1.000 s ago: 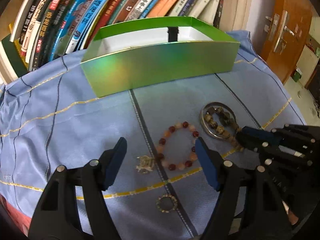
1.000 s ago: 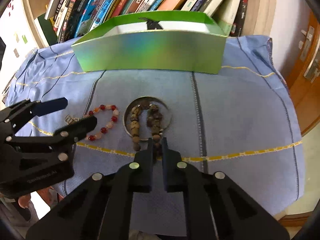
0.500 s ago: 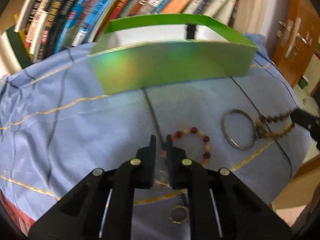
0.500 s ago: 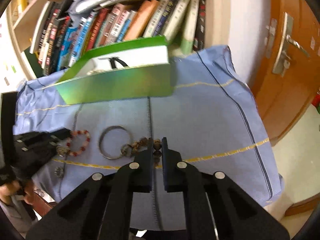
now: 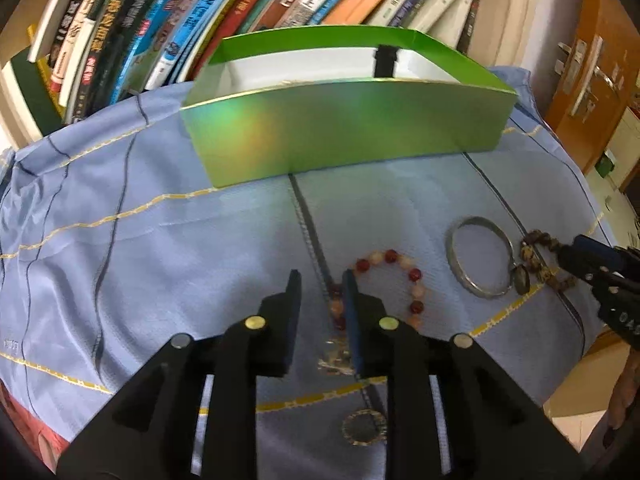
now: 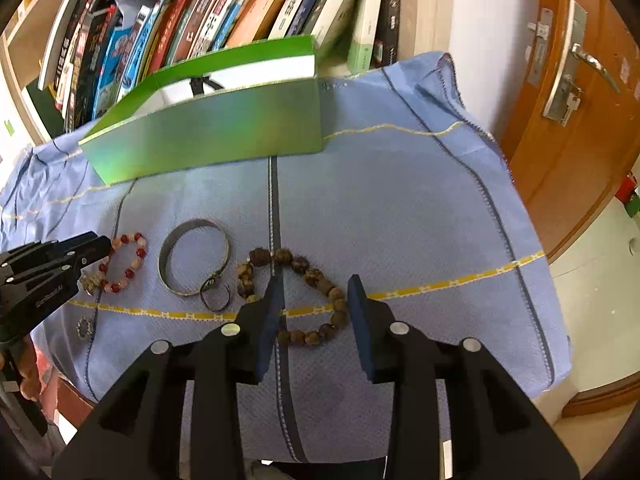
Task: Organize jewelry
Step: 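Grasp the red-and-white bracelet with the left tool while the right tool grasps the brown bead bracelet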
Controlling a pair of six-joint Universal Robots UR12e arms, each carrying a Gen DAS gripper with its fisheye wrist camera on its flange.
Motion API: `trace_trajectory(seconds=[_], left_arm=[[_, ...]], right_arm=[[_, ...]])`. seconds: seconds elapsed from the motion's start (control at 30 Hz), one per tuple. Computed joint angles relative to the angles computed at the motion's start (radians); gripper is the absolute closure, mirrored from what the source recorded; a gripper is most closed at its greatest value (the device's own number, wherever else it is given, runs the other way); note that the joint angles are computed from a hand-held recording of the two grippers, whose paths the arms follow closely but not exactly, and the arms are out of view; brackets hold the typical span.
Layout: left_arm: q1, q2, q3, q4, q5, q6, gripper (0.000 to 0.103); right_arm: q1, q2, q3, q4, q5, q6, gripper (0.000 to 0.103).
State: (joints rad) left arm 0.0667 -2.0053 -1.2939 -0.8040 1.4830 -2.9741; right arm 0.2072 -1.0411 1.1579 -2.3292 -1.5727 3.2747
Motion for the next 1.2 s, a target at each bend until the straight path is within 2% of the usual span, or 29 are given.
trace_trajectory(seconds=[0.27, 0.3, 0.33, 0.4, 0.6, 0.73, 0.9, 1.07, 1.17, 1.2], left_arm=[[-0.01, -0.004, -0.005, 0.005, 0.001, 0.026, 0.083], [-0.009, -0.003, -0.007, 0.006, -0.008, 0.027, 0.09], [-0.01, -0.002, -0.012, 0.013, -0.015, 0.029, 0.095], [-0.016, 0.002, -0.022, 0.034, 0.008, 0.028, 0.095], [-0.009, 0.001, -0.026, 0.057, 0.053, -0.029, 0.095], [0.01, 0.014, -0.032, 0.089, 0.057, -0.074, 0.095], [0.021, 0.022, -0.034, 0.119, 0.053, -0.09, 0.095], [0.023, 0.012, -0.028, 0.068, 0.065, -0.092, 0.095], [0.024, 0.007, -0.025, 0.054, 0.072, -0.091, 0.093], [0.025, 0.007, -0.024, 0.051, 0.074, -0.091, 0.089]], right_arm=[[0.01, 0.013, -0.008, 0.001, -0.017, -0.018, 0.069], [0.013, 0.015, -0.009, -0.003, -0.025, -0.026, 0.071], [0.015, 0.016, -0.009, -0.006, -0.031, -0.034, 0.084], [0.018, 0.016, -0.007, -0.012, -0.025, -0.046, 0.094], [0.02, 0.01, 0.002, -0.022, -0.016, -0.049, 0.095], [0.009, -0.007, 0.021, -0.059, -0.016, -0.013, 0.095], [0.002, -0.021, 0.034, -0.118, -0.029, 0.013, 0.095], [0.0, -0.008, 0.012, -0.028, -0.074, 0.017, 0.093], [-0.005, -0.009, 0.018, -0.011, -0.063, 0.029, 0.078], [-0.006, -0.01, 0.02, -0.016, -0.065, 0.03, 0.07]])
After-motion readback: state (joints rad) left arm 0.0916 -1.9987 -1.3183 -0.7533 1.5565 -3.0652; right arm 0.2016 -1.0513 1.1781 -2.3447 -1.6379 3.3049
